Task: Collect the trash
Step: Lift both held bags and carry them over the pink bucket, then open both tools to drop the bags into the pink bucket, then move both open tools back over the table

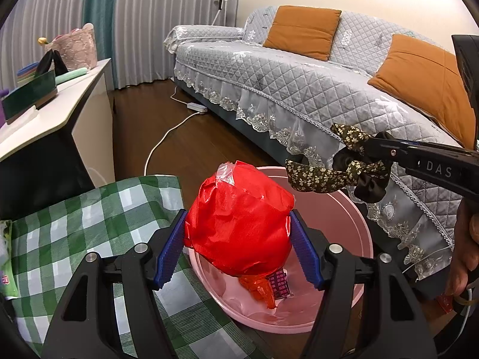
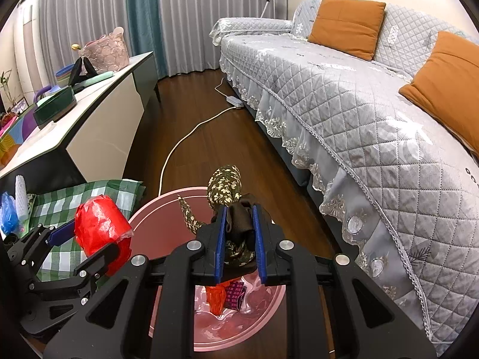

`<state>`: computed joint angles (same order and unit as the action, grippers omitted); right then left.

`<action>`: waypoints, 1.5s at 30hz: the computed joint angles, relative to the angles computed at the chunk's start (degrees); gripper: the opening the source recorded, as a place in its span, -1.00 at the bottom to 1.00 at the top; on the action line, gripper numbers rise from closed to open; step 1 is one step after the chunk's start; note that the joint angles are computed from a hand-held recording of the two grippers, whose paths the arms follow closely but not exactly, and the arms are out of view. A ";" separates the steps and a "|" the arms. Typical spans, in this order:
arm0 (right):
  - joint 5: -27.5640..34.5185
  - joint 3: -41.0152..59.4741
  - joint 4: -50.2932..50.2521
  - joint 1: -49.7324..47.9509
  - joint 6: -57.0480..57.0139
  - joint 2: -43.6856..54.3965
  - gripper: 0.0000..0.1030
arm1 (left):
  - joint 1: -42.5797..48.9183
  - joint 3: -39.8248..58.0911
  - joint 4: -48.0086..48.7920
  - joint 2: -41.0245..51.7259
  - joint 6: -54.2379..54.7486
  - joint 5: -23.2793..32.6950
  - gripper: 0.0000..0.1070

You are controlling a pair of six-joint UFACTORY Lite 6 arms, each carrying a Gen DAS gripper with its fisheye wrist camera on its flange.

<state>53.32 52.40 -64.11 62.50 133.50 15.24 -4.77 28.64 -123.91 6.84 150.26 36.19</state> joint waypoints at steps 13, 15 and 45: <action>-0.08 -0.29 -0.32 -0.14 0.27 -0.21 -0.63 | -0.40 -0.04 -0.59 -0.12 0.23 -0.21 0.22; -0.02 -0.38 -0.30 -0.14 0.44 -0.34 -0.57 | -0.36 0.00 -0.33 -0.10 0.07 -0.16 0.23; 14.49 34.04 -3.48 13.52 -10.10 12.89 -0.03 | 51.27 -2.65 54.45 -26.19 -25.68 22.51 -0.27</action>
